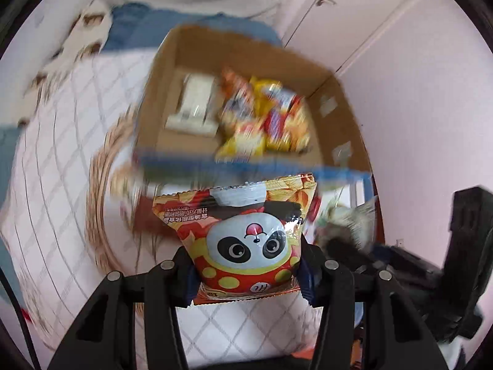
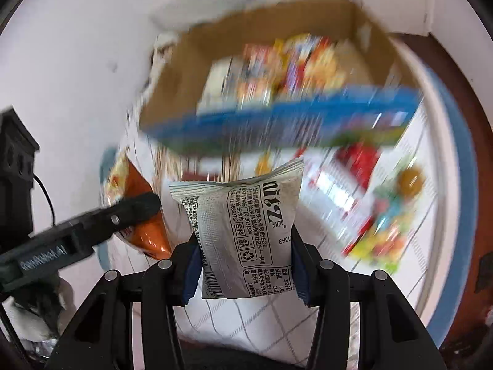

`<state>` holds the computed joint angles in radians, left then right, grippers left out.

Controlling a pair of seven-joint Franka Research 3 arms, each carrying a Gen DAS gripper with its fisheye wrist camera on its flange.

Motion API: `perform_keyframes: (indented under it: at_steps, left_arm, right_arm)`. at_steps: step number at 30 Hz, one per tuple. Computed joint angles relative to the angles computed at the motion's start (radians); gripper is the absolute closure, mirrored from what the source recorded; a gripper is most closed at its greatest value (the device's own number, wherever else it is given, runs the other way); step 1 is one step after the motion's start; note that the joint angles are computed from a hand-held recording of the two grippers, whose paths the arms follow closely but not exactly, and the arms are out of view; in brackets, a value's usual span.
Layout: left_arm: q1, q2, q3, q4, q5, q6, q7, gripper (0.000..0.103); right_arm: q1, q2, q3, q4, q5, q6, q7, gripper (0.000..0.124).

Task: Organize snacks
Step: 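Carry both packets into the cardboard box and open both tools, then lift both tools out of the box toward the remaining snacks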

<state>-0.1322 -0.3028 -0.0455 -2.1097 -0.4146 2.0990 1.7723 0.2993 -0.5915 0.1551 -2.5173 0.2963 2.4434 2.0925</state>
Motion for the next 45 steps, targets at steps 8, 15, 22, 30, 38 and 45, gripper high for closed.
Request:
perform_keyframes:
  at_steps: [8, 15, 22, 30, 38, 45]
  left_arm:
    - [0.016, 0.307, -0.083, 0.324, 0.204, -0.031, -0.116, 0.055]
    - [0.039, 0.541, -0.113, 0.531, 0.365, -0.113, -0.225, 0.055]
    - [0.054, 0.613, -0.125, 0.6, 0.407, -0.138, -0.294, 0.041]
    - [0.061, 0.593, -0.137, 0.583, 0.397, -0.09, -0.31, 0.011]
    - [0.048, 0.514, -0.134, 0.478, 0.441, 0.006, -0.317, 0.011]
    - [0.041, 0.382, -0.13, 0.32, 0.439, 0.128, -0.313, 0.011]
  right_arm:
    - [-0.16, 0.238, -0.067, 0.259, -0.157, -0.012, -0.036, 0.072]
    - [-0.184, 0.555, -0.131, 0.539, -0.192, -0.097, -0.074, 0.072]
    - [-0.17, 0.725, -0.17, 0.69, -0.234, -0.157, -0.06, 0.038]
    - [-0.137, 0.736, -0.179, 0.692, -0.296, -0.166, -0.044, 0.027]
    - [-0.123, 0.609, -0.156, 0.568, -0.353, -0.153, -0.013, 0.027]
    - [-0.12, 0.448, -0.105, 0.41, -0.42, -0.112, 0.043, 0.027]
